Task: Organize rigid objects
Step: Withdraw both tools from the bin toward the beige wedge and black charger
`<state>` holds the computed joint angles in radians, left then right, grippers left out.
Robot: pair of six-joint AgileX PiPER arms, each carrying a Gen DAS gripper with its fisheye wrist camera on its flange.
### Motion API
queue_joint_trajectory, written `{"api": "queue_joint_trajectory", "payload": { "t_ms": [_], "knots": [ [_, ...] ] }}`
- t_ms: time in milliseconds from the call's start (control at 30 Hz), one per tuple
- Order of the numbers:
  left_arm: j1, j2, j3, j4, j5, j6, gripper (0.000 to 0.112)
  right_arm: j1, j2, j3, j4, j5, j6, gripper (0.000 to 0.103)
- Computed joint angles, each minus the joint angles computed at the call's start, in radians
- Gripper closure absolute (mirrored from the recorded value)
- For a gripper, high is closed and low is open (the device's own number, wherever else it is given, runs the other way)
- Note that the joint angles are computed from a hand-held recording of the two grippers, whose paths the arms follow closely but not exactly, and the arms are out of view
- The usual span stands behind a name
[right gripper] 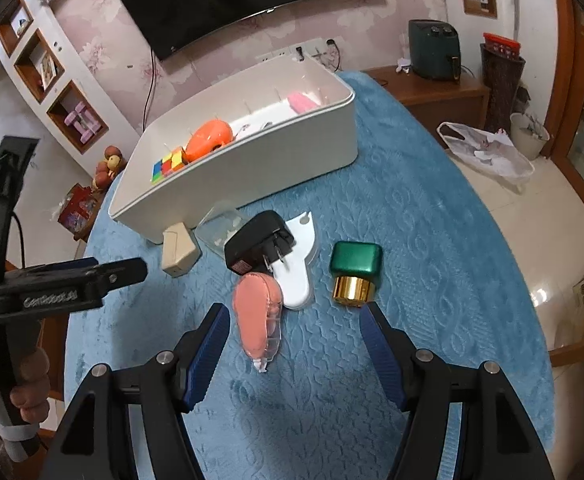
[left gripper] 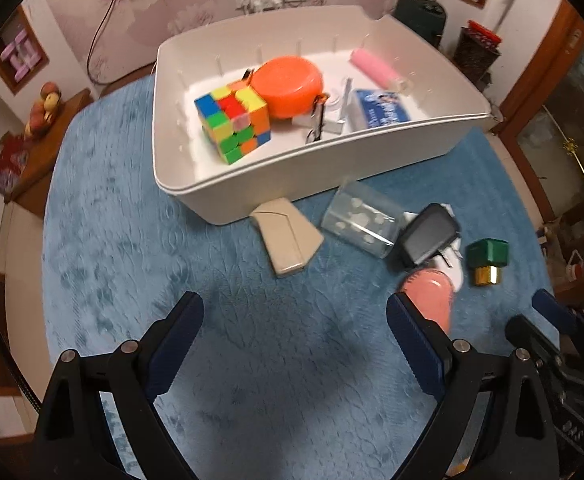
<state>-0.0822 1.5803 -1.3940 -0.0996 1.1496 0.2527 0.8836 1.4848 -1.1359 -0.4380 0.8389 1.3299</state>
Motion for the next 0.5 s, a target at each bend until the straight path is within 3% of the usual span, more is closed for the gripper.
{"api": "queue_joint_trajectory", "payload": {
  "t_ms": [500],
  "knots": [
    [-0.007, 0.193, -0.093, 0.022, -0.041, -0.198, 0.018, -0.014, 0.211, -0.130, -0.121, -0.095, -0.225, 0.035]
  ]
}}
